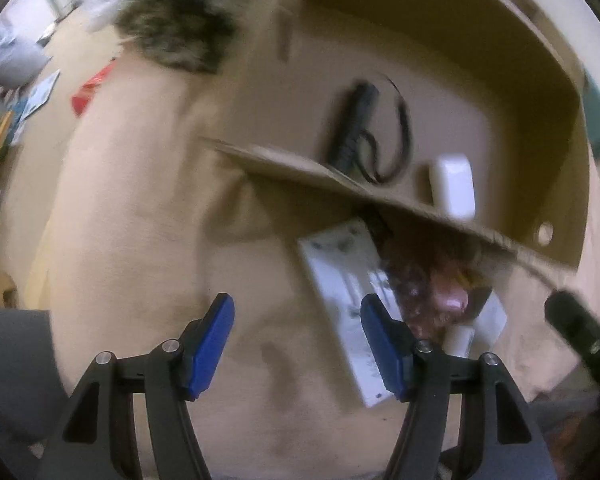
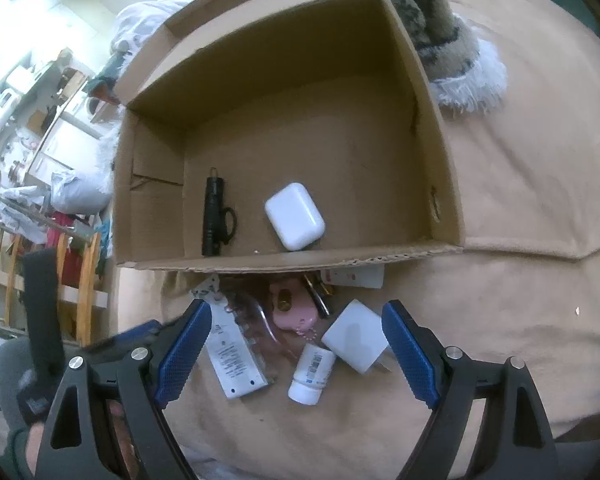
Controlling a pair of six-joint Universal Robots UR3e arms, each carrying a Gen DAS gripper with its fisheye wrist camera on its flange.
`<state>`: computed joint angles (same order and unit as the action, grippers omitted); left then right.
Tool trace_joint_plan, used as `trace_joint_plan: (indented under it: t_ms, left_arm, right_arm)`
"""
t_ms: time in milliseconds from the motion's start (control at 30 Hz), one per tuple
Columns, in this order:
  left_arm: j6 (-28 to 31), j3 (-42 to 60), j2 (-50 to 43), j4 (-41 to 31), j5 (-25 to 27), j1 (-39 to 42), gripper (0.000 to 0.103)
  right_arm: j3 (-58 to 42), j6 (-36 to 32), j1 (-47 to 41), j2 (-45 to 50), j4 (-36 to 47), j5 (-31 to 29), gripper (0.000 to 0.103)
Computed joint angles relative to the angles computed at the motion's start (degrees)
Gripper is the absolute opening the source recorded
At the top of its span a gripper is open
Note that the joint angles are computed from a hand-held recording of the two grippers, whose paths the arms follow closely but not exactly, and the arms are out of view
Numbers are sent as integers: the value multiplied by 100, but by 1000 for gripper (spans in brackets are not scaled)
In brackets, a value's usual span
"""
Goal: Organize rigid objects
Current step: 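Withdraw both grippers from the box toward the remaining items, then grasp the white battery panel with the left gripper while the right grasps the deodorant bottle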
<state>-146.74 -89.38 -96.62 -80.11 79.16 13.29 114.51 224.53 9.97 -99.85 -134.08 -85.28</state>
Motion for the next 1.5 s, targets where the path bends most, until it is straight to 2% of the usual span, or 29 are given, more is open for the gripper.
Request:
trace_joint_plan:
  t_ms: [167,267,400,467,500,567,633,733,767,833,867,900,933,1033,1133,1367,1500]
  left_arm:
    - [19,-180,-37,-21,-84,-286,63]
    - [-182,-247,-162,-62,-91,-310,80]
    - [-78,-454,-144,155,25,-358,80]
    - [-59,-425,-171,107,49,-369,73]
    - [-79,-318,-219,-45,9,-342,61]
    - [-41,-56,-327,-354,-60,-315,49]
    - [-2,31,-339,-489,-38,-271,47]
    - [107,161,-368,-672,0,-183,44]
    - [158,316,-417,-786,41,-109,42]
    - [294,336,-383,-800,121,29,41]
    - [351,312,-340,-750,201,72,41]
    - [410,300,-292,-735,276,155,41]
    - [397,314,-277,-745,338,204,41]
    - [495,303,-275,-749,437,273,41]
    - [260,332,-388,-585,557,45,41]
    - [-135,211,-823,238,762,-355,41]
    - [-95,198,-815,267,699,-325,41]
  right_arm:
    - [32,-9,-68,29,-45,1,92]
    - [73,-17,-128,9,-73,54,92]
    - [53,-35,-154,56,-78,71,92]
    - [23,-48,-152,82,-62,76,92]
    - [8,-70,-158,93,-47,82,92]
    - [10,-96,-159,104,-38,102,92]
    - [127,-161,-230,52,-108,303,92]
    - [500,-209,-514,-100,-294,1011,92]
    - [618,-192,-604,-128,-325,1251,89]
    - [804,-201,-744,-119,-298,1681,67]
    - [857,-220,-778,-69,-264,1864,61]
    - [810,-249,-726,15,-174,1888,44]
    - [658,-289,-611,145,-22,1767,36]
    - [360,-277,-389,513,205,1551,37]
    - [222,-243,-331,698,344,1417,37]
    - [-7,-329,-219,1226,453,1384,37]
    - [-146,-345,-45,1264,435,1156,30]
